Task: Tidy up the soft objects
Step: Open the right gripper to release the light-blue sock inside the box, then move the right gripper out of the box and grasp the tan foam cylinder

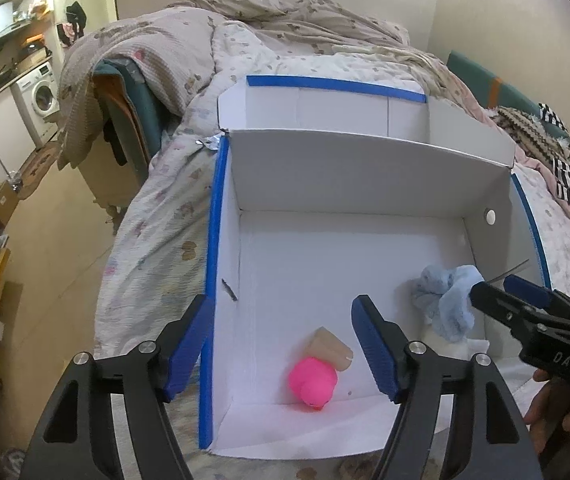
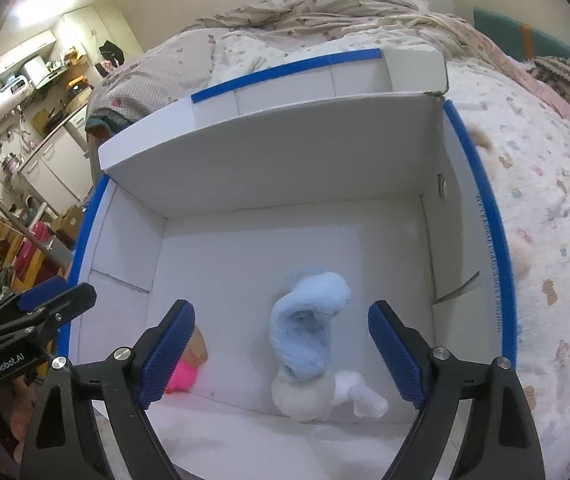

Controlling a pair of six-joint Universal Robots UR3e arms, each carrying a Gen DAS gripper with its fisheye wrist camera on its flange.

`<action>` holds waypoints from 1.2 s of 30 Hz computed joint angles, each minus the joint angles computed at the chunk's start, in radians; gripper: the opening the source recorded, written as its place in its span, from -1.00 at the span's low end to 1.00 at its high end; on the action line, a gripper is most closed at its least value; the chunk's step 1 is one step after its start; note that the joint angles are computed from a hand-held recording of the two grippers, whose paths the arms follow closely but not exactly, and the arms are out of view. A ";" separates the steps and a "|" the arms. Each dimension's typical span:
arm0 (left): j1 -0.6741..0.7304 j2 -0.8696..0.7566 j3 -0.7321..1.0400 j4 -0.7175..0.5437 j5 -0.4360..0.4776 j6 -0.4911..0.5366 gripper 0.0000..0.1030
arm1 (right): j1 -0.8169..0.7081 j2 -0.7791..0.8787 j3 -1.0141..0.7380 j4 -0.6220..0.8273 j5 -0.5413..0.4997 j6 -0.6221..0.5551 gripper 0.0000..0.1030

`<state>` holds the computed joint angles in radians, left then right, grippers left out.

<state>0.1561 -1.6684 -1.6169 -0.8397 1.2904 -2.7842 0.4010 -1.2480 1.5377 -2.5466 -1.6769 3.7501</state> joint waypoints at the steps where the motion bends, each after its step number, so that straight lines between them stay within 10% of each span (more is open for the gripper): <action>1: 0.004 0.009 -0.006 0.001 -0.002 0.003 0.34 | 0.000 -0.008 0.010 -0.009 -0.002 -0.001 0.83; 36: 0.300 0.460 -0.319 -0.256 -0.137 0.206 0.36 | 0.172 -0.251 0.227 -0.018 -0.017 0.181 0.83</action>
